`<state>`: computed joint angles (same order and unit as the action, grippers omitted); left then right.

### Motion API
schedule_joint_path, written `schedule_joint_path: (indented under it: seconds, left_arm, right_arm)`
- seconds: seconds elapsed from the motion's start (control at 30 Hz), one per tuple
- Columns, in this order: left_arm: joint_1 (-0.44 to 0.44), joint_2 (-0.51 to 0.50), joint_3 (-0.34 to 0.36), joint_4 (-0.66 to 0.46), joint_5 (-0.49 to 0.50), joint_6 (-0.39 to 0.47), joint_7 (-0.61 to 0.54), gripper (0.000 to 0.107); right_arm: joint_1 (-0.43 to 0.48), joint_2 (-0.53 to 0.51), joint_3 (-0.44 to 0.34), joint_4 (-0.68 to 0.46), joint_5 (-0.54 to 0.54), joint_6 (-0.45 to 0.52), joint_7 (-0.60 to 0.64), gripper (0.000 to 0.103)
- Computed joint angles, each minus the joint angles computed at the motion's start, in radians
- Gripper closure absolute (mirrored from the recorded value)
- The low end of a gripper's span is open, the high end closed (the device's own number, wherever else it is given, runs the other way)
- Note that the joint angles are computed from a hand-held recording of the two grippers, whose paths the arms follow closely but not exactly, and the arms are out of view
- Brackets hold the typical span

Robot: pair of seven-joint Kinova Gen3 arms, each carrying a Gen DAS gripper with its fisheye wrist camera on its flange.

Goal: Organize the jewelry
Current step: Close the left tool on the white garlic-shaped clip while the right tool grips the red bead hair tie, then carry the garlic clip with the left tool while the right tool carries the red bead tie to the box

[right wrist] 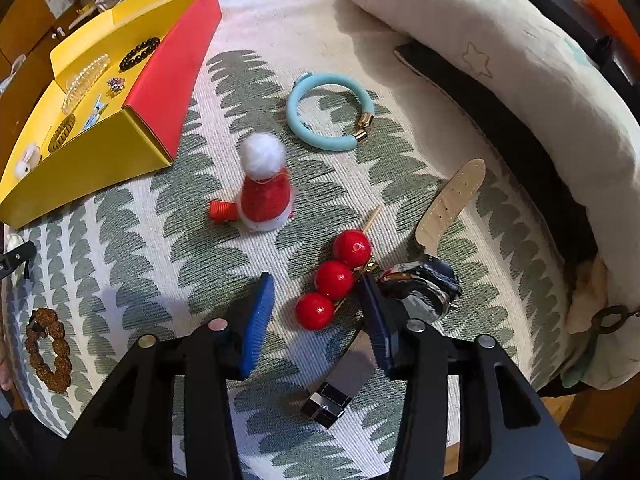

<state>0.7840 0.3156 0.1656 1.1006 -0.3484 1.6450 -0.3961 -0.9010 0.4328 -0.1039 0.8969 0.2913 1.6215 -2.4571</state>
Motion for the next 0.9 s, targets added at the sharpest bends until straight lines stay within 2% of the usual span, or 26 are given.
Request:
schedule_joint_path:
  seconds: [0.07, 0.17, 0.3, 0.4, 0.47, 0.5, 0.9]
  left_arm:
    - [-0.002, -0.005, 0.0, 0.006, 0.001, -0.007, 0.003, 0.022]
    - [-0.009, -0.021, 0.001, 0.024, 0.007, -0.019, 0.007, 0.032]
    - [-0.025, -0.037, 0.005, 0.042, 0.017, -0.035, 0.008, 0.037]
    - [-0.036, -0.052, 0.01, 0.058, 0.02, -0.047, 0.005, 0.046]
    - [-0.047, -0.068, 0.014, 0.074, 0.023, -0.059, 0.004, 0.058]
    - [-0.051, -0.073, 0.016, 0.079, 0.024, -0.063, 0.004, 0.06]
    - [-0.102, -0.143, 0.042, 0.14, 0.052, -0.124, 0.004, 0.062]
  right_arm:
    - [0.002, -0.01, 0.001, 0.013, 0.0, -0.01, -0.011, 0.067]
    - [0.001, -0.024, -0.004, 0.03, 0.002, -0.017, -0.015, 0.068]
    - [-0.008, -0.024, -0.007, 0.03, 0.016, -0.008, -0.019, 0.068]
    - [-0.006, -0.04, -0.011, 0.046, 0.014, -0.023, -0.031, 0.07]
    - [-0.002, -0.054, -0.016, 0.061, 0.011, -0.042, -0.038, 0.073]
    - [-0.004, -0.055, -0.017, 0.059, 0.015, -0.042, -0.04, 0.076]
    - [0.006, -0.114, -0.038, 0.096, 0.012, -0.092, -0.065, 0.076]
